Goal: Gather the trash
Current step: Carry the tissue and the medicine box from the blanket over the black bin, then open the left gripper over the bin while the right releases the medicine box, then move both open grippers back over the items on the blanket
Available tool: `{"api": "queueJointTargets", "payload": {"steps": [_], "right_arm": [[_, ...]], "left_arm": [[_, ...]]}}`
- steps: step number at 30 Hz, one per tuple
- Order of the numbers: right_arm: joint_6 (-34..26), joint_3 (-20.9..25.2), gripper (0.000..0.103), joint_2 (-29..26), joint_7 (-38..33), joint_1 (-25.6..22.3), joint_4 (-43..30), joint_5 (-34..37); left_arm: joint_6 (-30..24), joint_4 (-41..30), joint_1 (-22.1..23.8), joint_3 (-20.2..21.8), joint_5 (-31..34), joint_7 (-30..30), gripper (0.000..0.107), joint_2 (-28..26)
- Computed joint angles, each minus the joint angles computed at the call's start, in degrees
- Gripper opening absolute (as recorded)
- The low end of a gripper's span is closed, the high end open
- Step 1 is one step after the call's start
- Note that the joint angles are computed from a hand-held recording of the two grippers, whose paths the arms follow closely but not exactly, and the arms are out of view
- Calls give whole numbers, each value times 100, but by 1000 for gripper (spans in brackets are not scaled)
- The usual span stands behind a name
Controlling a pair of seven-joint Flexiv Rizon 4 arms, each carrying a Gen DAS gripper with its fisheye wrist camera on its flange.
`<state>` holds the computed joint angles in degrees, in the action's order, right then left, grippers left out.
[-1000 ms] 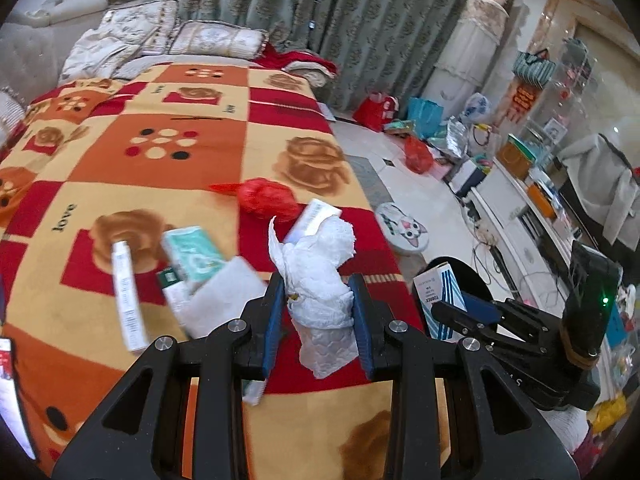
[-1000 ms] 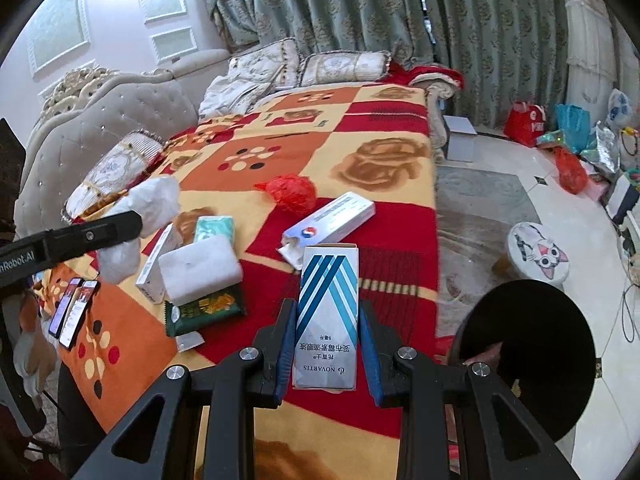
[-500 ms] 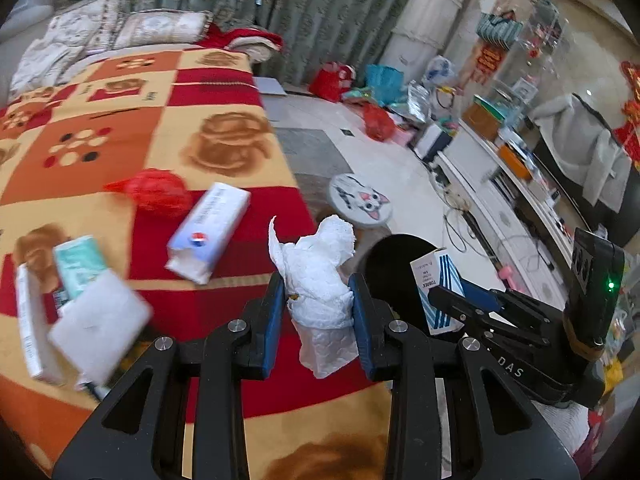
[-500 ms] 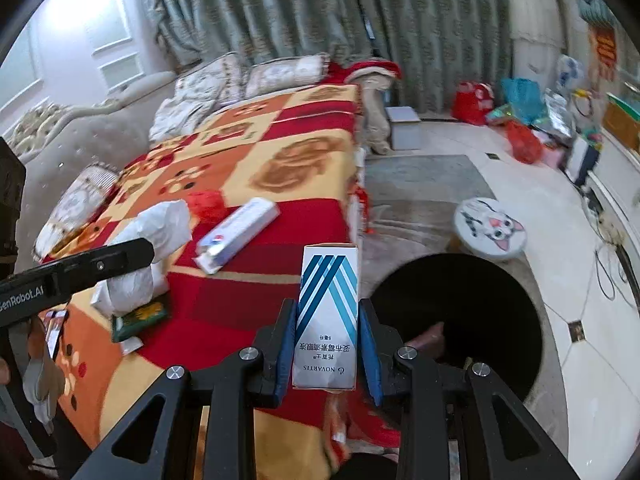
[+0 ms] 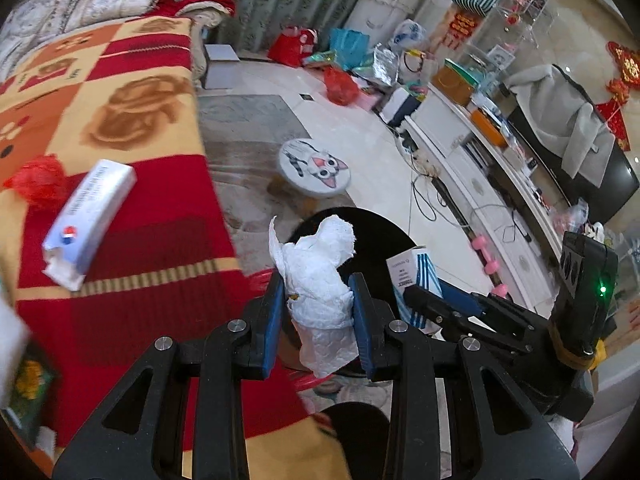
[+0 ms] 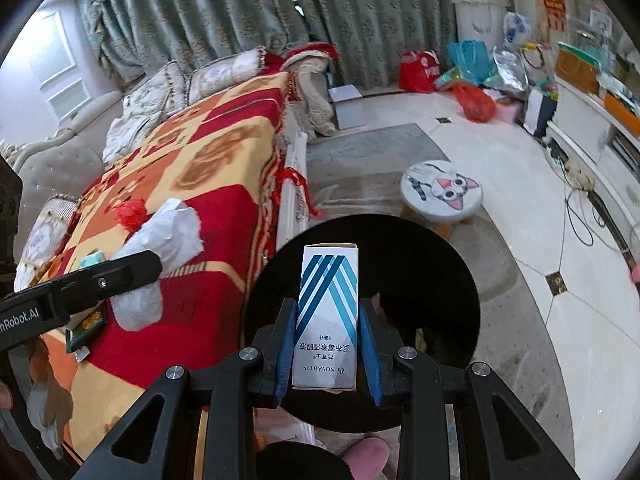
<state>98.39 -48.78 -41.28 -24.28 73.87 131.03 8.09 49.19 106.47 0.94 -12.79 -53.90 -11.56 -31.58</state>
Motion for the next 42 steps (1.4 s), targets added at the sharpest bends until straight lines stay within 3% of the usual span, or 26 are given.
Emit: {"api": "queueJointTargets", "payload": {"steps": [7, 12, 14, 24, 35, 42], "right_arm": [[101, 97, 29, -24, 81, -109, 85, 139], [7, 115, 30, -14, 174, -153, 97, 169], [-30, 103, 40, -6, 243, -154, 118, 157], [-13, 196, 41, 17, 267, -206, 28, -4], [-311, 124, 41, 11, 353, -82, -368, -394], [-521, 499, 43, -32, 395, -411, -977, -922]], "left_arm": [[-136, -6, -124, -80, 51, -77, 32, -99], [-121, 7, -170, -105, 37, -31, 49, -112], [-123, 7, -168, -109, 19, -29, 54, -112], [123, 191, -109, -18, -75, 72, 54, 102], [591, 519, 92, 144, -515, 607, 54, 472], [731, 444, 328, 333, -720, 782, 54, 477]]}}
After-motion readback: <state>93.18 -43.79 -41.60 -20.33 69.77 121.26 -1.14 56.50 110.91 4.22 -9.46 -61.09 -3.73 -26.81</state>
